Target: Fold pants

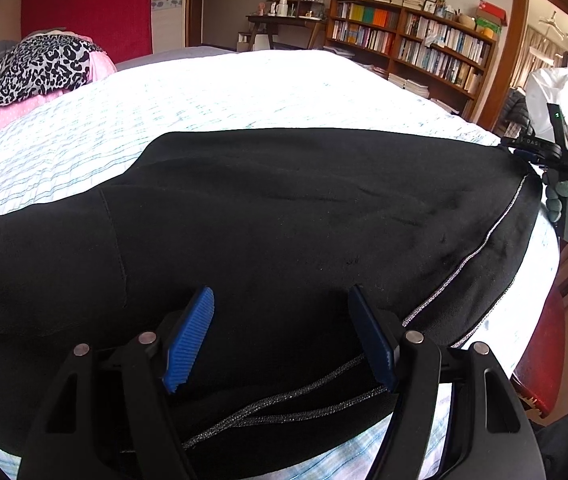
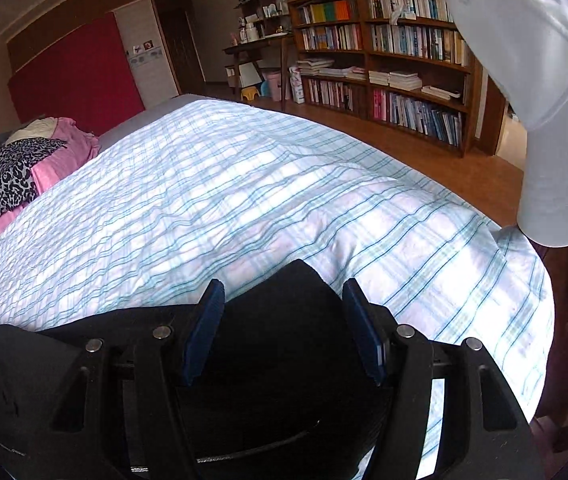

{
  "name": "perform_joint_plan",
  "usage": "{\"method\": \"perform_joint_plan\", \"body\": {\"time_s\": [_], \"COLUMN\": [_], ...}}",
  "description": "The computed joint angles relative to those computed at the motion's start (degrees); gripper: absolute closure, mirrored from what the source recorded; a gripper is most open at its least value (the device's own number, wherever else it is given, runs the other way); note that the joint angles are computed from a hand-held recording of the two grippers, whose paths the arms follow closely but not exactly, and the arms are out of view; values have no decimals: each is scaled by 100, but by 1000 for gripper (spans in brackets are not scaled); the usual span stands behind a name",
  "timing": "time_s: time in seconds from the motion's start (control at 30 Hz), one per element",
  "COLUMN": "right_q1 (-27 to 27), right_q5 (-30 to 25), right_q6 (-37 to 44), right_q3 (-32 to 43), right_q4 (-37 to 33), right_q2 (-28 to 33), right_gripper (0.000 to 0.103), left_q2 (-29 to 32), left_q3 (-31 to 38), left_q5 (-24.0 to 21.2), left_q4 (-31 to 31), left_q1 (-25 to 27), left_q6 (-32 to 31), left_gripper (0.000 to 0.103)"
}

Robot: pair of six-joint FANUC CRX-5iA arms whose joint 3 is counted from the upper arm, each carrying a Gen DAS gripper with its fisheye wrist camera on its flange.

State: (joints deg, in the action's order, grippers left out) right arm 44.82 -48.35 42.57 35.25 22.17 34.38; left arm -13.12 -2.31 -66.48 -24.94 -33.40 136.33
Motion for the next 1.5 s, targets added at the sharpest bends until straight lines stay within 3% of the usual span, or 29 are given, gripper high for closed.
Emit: {"method": "perform_joint_plan", "body": {"time_s": [0.07, 0.13, 0.2, 0.27, 0.43, 0.57, 0.67, 0.73, 0.77, 0.8, 1.03, 1.17, 1.3, 1.5], "right_q1": [3, 54, 120, 146, 137, 96, 71, 62, 51, 29, -27, -70, -59, 16], "right_q5": [-305, -542, -693, -632, -251, -791, -999, -993, -875, -613, 802, 1510, 2069, 2529], "right_q6": [297, 486, 516, 382, -138, 181, 237, 56, -125, -313, -2006, -2594, -2845, -2552], "right_q3": [423, 723, 829, 741, 493, 1254, 1454, 1323, 1105, 745, -1696, -2599, -2987, -2986], "right_q4": [-317, -278, -11, 241, 803, 454, 281, 314, 378, 403, 944, 653, 361, -561], "right_q2": [208, 386, 484, 455, 373, 854, 977, 879, 753, 538, -948, -1527, -1774, -1826], "right_gripper": [40, 49, 77, 90, 92, 92, 90, 67, 45, 37, 37, 37, 37, 37], "left_q2": [22, 21, 33, 36, 8, -31, -29, -43, -47, -46, -7, -48, 45, 177], "left_q3": [2, -19, -24, -33, -78, -138, -142, -163, -169, -162, -67, -112, -7, 61], "left_q5": [7, 39, 50, 64, 117, 152, 135, 160, 171, 163, 156, 432, 571, 643], "left_q4": [21, 51, 55, 57, 29, -33, -72, -53, -39, -39, -23, 168, 214, 212], "left_q1": [16, 48, 50, 60, 62, 39, 6, 9, 13, 9, -17, 53, 5, -72], "left_q6": [-13, -30, -16, -5, 37, 97, 114, 99, 84, 76, 90, 28, -100, -154], "left_gripper": [33, 30, 30, 30, 30, 30, 28, 27, 26, 26, 25, 25, 25, 25]}}
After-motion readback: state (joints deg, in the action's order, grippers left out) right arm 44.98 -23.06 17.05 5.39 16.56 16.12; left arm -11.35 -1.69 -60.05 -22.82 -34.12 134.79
